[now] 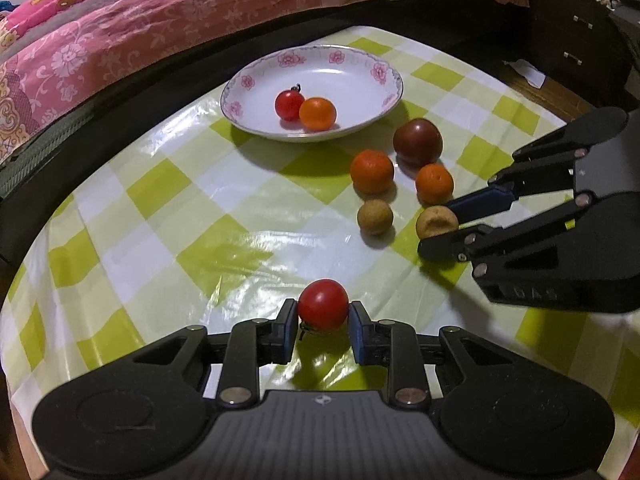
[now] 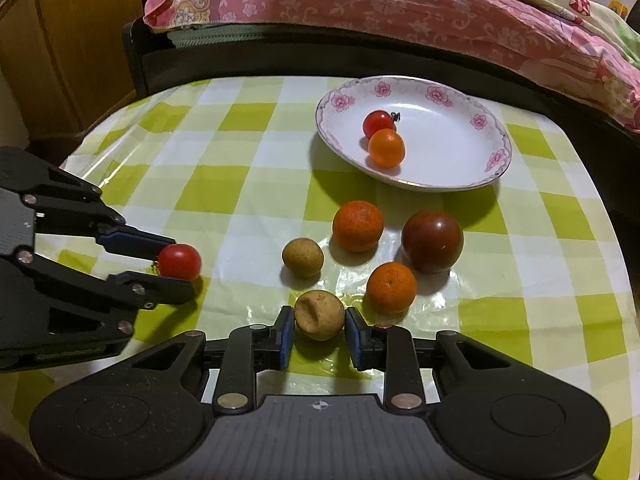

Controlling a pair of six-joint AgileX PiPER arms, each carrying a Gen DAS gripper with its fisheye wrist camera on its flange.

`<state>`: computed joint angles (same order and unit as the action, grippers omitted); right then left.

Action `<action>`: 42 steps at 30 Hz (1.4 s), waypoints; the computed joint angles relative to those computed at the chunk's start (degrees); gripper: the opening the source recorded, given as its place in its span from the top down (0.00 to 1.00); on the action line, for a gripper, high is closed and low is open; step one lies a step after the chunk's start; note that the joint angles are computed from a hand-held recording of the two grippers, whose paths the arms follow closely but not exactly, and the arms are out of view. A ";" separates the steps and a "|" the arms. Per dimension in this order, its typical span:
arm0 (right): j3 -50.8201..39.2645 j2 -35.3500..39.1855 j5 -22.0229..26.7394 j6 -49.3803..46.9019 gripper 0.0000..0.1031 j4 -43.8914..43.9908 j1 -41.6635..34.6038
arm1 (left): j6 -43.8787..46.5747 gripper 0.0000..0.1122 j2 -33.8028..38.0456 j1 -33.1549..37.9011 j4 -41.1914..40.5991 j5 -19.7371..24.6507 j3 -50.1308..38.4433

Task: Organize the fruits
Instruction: 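Carry the tomato and brown fruit over the plate and open both grippers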

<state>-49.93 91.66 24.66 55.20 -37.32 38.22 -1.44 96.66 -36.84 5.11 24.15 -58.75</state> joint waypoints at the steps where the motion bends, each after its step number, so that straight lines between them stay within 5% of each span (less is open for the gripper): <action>1: -0.02 -0.18 -0.02 0.09 0.77 -0.04 0.02 | -0.28 0.69 0.16 -0.12 0.17 0.06 -0.39; 24: -0.93 -3.85 -0.46 0.86 0.77 -0.69 -2.87 | -3.39 0.69 4.45 -1.52 1.60 1.78 -10.38; 42: -9.39 2.44 -4.44 -6.45 0.77 1.82 -14.12 | -5.08 0.69 18.20 -0.51 4.40 6.29 -31.25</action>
